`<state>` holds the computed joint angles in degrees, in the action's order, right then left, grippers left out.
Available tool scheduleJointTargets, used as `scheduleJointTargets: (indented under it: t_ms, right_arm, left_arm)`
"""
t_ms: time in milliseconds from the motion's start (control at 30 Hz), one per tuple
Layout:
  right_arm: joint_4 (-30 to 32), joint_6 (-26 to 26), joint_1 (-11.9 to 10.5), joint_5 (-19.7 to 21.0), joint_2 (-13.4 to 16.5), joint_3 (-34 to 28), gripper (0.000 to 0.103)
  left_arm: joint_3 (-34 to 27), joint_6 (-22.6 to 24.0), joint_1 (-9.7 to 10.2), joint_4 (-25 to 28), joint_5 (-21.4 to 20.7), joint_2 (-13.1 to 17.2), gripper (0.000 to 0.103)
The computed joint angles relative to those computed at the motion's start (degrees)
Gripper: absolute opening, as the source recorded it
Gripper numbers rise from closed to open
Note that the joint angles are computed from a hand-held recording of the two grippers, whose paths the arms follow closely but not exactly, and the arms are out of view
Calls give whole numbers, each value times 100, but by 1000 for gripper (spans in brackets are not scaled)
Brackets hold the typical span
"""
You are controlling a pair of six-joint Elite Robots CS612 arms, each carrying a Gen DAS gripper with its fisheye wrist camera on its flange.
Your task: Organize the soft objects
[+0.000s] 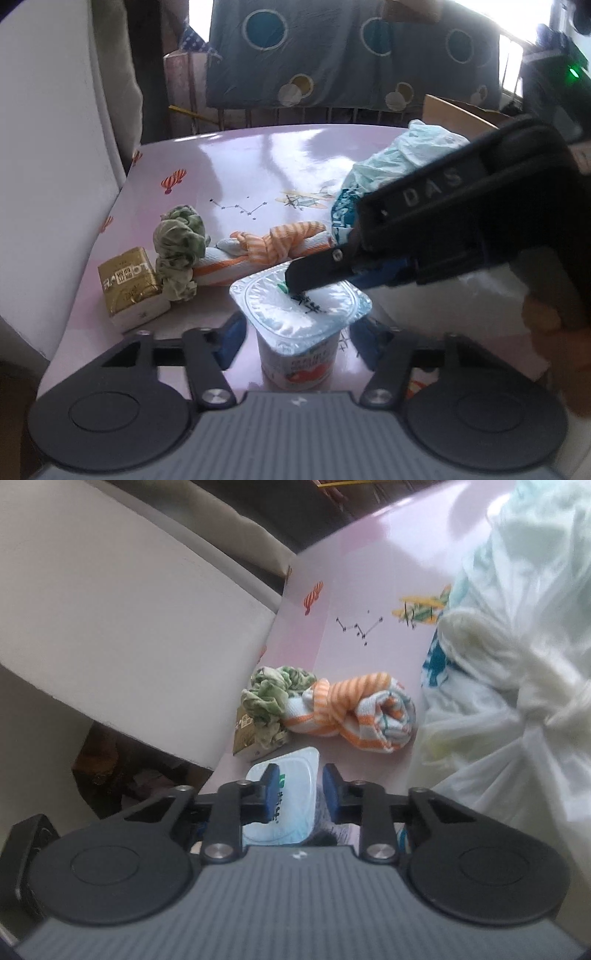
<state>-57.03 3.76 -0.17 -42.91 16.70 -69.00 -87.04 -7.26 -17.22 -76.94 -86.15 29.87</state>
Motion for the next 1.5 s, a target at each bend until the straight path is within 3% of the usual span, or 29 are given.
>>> scheduleJointTargets:
  t_ms: [600,933,1067,1300,1500]
  right_arm:
    - [-94,93,-84,309,-95,-150,19]
    - [-555,538,-433,648,-306,-291,19]
    - [-795,747,-681,489,-432,-392,19]
    - [-966,1098,-1236,-21,-599,-599,19]
    - [-434,1098,-1642,-467,-687,-601,21]
  left_arm:
    - [-128,-84,-118,10,371,-137,52]
    - [11,493,-461,-440,701,-446,52]
    - [289,736,-625,-773,439,-657,52]
    - [1093,1188,-935,-1333,-413,-1078,52]
    - [2126,1409,-1078,-1116,-1176,-1540,52]
